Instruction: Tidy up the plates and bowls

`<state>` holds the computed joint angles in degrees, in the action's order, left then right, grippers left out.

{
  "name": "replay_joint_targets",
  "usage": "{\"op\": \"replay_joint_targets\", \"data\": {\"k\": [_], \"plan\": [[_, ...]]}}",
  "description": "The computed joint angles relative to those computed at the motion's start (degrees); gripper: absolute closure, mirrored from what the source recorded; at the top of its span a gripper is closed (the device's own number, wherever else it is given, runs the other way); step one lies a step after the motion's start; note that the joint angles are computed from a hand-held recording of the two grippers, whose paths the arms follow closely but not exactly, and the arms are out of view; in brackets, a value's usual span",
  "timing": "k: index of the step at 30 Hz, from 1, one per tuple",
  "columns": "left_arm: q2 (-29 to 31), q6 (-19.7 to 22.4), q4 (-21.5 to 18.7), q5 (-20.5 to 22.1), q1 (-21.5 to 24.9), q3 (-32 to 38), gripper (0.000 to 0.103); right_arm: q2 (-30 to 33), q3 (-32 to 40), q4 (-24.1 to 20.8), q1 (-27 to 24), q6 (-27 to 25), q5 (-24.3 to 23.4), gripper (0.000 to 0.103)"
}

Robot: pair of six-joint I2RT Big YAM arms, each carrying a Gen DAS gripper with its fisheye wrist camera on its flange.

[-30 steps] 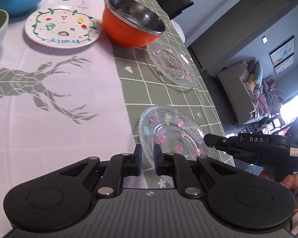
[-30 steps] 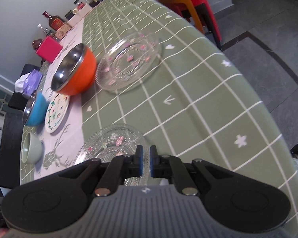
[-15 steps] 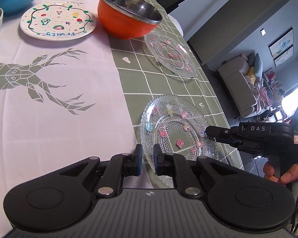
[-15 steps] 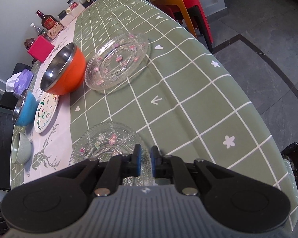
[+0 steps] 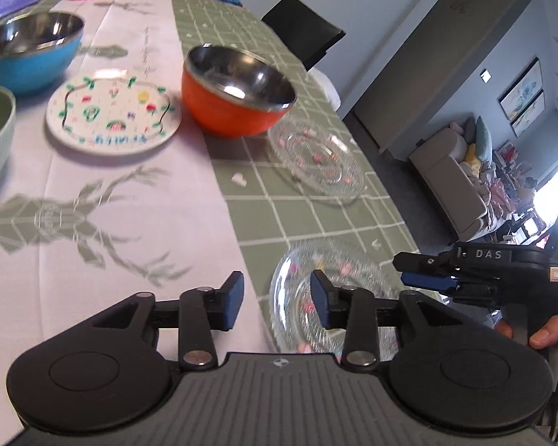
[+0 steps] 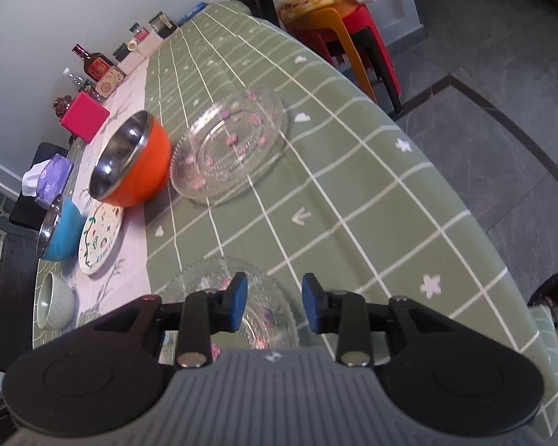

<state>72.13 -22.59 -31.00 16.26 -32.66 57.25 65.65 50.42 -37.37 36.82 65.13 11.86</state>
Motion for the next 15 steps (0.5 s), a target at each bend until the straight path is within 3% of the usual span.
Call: {"op": "replay_joint_targets", "data": {"k": [5,10,15], "plan": [[3.9,3.0,-0.6,-1.8,-0.8,5.1,0.057,1.1,1.2,2.8,-0.5,-1.8,0.8,0.069],[9.1,1.8,1.6,0.6,-0.7,9.9,0.057,2.6,2.6,5.8,-2.6,-5.1,1.8,0.069],[14.7,-0.5,2.7,0.9,-0.7,14.6,0.057,4.8,3.1,9.3,-6.9,-5.5,-1.1,0.070]]}}
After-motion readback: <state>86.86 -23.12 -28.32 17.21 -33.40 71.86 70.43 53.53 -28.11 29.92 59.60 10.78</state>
